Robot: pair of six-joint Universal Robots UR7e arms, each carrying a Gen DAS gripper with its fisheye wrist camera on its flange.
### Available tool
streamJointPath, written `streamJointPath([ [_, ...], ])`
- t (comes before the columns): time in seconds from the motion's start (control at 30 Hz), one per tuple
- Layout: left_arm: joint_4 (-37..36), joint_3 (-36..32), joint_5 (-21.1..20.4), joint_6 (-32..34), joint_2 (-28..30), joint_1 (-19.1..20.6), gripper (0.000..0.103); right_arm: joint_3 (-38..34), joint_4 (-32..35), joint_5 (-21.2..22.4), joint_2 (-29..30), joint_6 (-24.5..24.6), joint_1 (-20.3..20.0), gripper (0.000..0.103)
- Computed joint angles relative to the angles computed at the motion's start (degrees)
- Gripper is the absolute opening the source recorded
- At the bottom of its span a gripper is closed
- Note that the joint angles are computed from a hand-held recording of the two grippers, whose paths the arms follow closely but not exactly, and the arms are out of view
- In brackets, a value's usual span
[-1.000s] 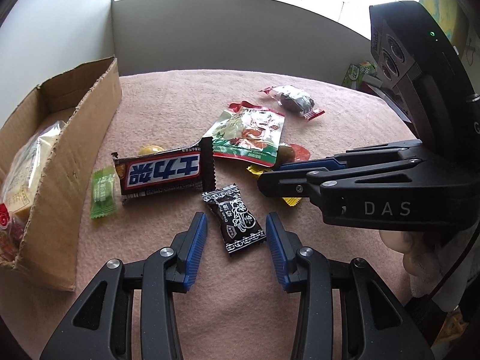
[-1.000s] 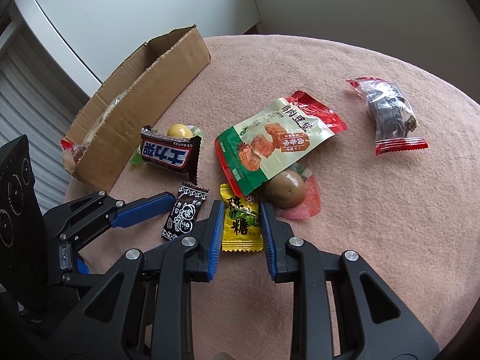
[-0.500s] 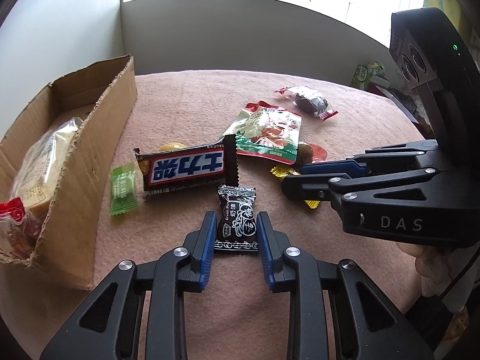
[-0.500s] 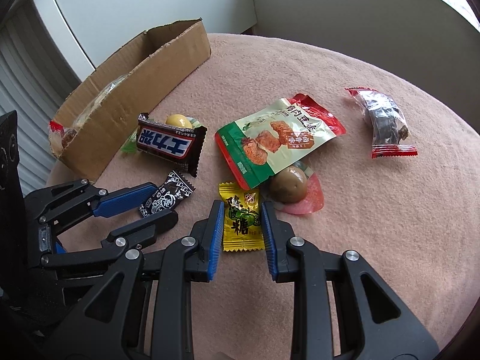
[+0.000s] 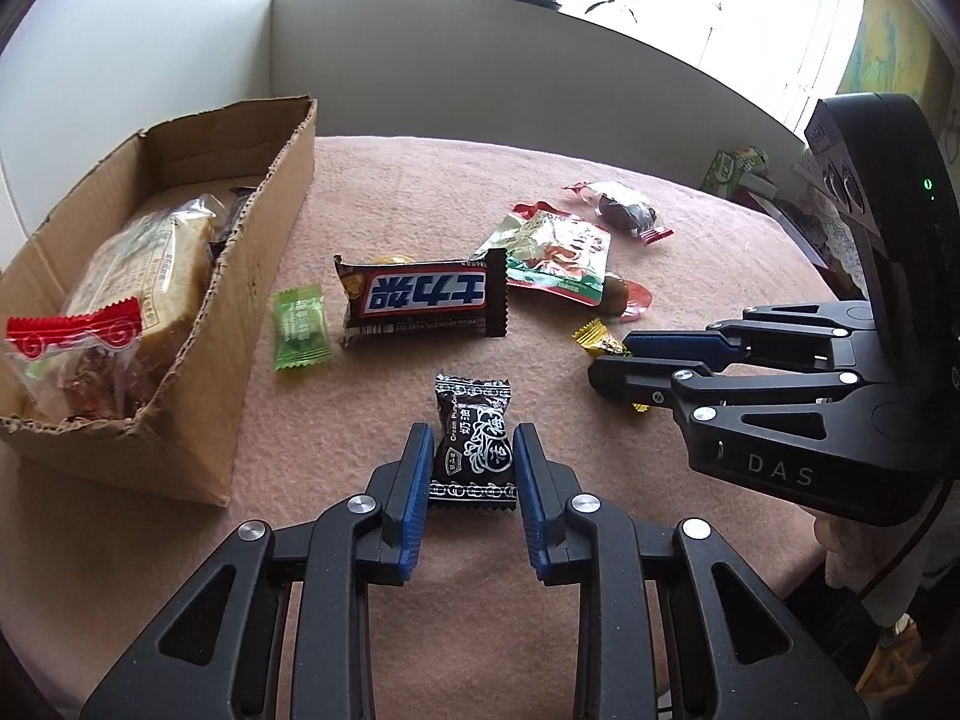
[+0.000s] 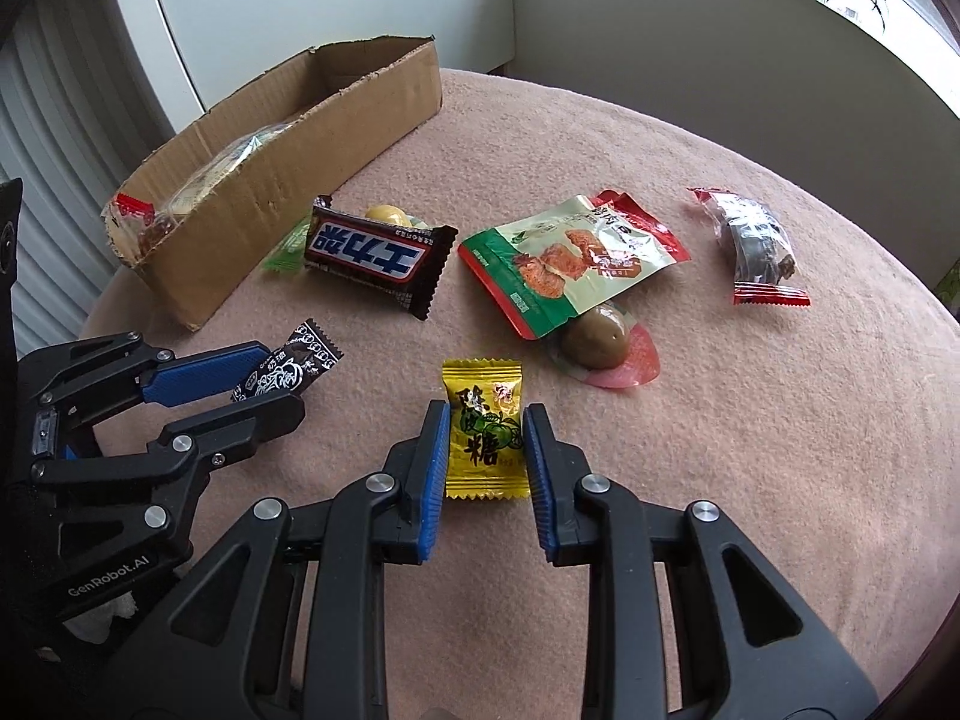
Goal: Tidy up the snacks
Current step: 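Carry the black packet and yellow candy into the box and release both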
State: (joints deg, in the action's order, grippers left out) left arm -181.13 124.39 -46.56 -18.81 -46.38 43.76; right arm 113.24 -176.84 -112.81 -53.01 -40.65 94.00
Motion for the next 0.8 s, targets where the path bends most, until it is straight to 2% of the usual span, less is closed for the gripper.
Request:
streamJointPath([
  [0.3, -3.6, 3.5, 0.5, 0.3, -4.4, -2.1, 0.026, 1.7, -1.1, 2.4, -3.1, 0.7, 2.8, 0.026],
  [0.53, -5.2, 5.8, 4.3, 0.9, -8.8, -2.8, 0.026, 0.1, -0.1, 4.9, -2.9, 2.0, 5.7, 0.026],
  [0.8, -6.4, 7.8, 9.4, 1.6, -13.6, -1.0, 0.026, -4.1, 2.7, 8.0, 0.5, 4.5, 8.5, 0.026],
])
